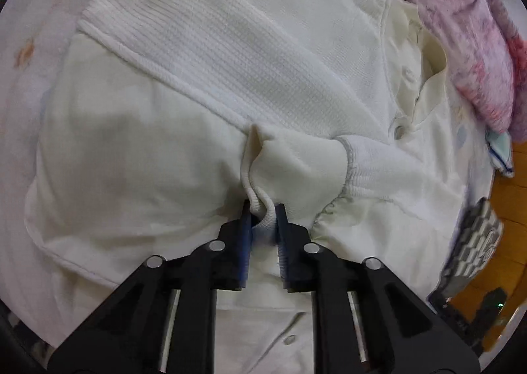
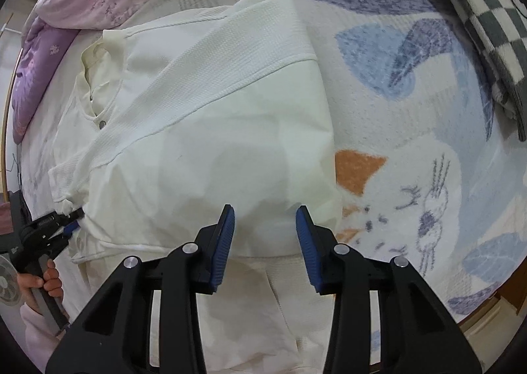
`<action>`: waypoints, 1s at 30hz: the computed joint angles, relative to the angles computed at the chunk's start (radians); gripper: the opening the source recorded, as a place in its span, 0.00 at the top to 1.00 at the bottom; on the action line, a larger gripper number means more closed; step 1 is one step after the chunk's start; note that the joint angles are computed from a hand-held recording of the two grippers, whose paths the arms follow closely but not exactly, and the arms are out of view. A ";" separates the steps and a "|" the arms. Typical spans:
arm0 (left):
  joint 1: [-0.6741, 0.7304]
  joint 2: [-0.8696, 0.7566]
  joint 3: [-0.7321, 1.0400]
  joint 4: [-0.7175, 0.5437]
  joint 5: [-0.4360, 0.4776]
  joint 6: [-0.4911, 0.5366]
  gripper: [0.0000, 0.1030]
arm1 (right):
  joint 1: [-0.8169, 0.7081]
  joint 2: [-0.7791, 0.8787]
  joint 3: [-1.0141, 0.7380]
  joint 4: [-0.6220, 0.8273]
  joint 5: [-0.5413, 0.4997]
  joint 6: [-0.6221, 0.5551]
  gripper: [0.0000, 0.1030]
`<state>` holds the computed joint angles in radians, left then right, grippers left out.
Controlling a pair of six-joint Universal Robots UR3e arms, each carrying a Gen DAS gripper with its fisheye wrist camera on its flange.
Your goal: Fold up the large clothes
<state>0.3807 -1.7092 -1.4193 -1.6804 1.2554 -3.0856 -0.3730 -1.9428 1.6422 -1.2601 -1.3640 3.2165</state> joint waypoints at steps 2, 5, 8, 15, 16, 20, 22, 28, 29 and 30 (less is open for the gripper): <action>-0.018 0.031 0.008 0.019 0.045 -0.003 0.88 | 0.003 0.011 -0.013 -0.011 0.002 -0.008 0.65; -0.047 0.078 0.064 0.012 0.146 -0.031 0.88 | 0.020 0.047 -0.064 -0.011 -0.021 -0.031 0.77; -0.009 0.097 0.079 -0.030 0.168 -0.015 0.88 | 0.040 0.109 -0.035 -0.030 -0.049 -0.041 0.83; -0.091 0.014 0.064 0.018 0.326 0.018 0.76 | 0.036 0.246 0.057 -0.146 -0.062 0.003 0.86; -0.108 0.016 0.084 0.012 0.353 0.024 0.76 | 0.043 0.249 0.028 -0.131 -0.074 -0.004 0.85; -0.127 0.017 0.172 -0.003 0.400 0.034 0.76 | 0.035 0.304 -0.113 -0.117 -0.071 -0.035 0.84; -0.125 -0.015 0.234 -0.030 0.377 0.016 0.77 | 0.037 0.377 -0.145 -0.166 -0.072 -0.030 0.84; -0.150 -0.164 0.260 -0.017 0.287 0.018 0.98 | 0.073 0.593 -0.262 -0.181 -0.108 0.002 0.84; -0.167 -0.194 0.249 0.004 0.311 0.004 0.98 | 0.081 0.599 -0.309 -0.180 -0.122 -0.012 0.84; -0.174 -0.210 0.249 0.020 0.321 -0.002 0.98 | 0.082 0.613 -0.366 -0.175 -0.133 -0.018 0.84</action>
